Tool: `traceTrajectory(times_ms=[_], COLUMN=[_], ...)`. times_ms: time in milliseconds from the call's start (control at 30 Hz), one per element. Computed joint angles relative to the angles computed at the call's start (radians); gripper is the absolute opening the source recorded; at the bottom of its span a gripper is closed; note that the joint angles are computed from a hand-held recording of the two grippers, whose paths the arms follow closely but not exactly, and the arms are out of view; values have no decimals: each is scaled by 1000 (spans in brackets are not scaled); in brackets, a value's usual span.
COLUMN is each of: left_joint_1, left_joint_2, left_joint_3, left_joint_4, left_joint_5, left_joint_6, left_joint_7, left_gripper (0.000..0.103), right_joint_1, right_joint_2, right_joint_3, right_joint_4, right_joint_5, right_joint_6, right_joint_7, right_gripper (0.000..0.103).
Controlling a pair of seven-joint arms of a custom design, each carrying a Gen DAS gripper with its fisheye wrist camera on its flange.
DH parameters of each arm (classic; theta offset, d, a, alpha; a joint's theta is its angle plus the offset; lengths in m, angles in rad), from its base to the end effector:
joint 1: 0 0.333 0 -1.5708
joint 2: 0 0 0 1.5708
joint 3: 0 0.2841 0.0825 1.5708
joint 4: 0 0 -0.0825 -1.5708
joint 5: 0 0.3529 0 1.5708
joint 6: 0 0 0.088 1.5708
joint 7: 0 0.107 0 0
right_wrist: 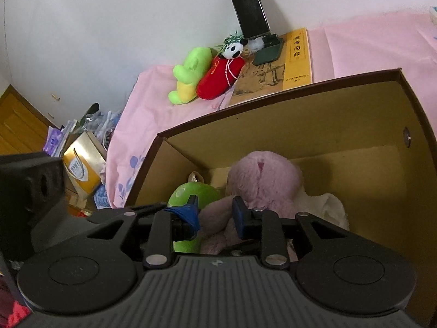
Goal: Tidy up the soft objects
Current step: 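Lower the teddy bear into the box and open the right gripper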
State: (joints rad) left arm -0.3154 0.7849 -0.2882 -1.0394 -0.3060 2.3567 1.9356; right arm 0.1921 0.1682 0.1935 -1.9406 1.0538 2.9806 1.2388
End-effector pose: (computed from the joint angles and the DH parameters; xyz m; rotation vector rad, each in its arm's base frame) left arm 0.6582 -0.3594 0.4346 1.2783 -2.6463 1.0869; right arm 0.5754 0.1621 0.4573 -1.3101 1.7352 -0.0814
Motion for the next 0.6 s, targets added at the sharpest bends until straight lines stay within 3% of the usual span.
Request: traceTrajectory(times_ms=[133,267,367,600], left_joint_1=[46,70,77,64], left_joint_2=[-108,-184,-217,-278], left_joint_3=[-22,-22,-19,-10], left_joint_4=[-167,-283,-332,-425], left_joint_5=[-56,-89,-105,-97], left_joint_6=[79,114,132,193], left_joint_7=[34,50,53,54], left_gripper=[70,70,70,70], right_joint_1=[13,-4,-13,15], right_joint_2=[-8,-9,-15,-35], right_joint_3=[-9,9,19,0], right_joint_4=[-22,-24,-26,-49], right_joint_5=[-64,-35,47,72], right_joint_6=[33,39,34,45], right_joint_7=[57,41,-8,-19], right_gripper=[10,13,13,14])
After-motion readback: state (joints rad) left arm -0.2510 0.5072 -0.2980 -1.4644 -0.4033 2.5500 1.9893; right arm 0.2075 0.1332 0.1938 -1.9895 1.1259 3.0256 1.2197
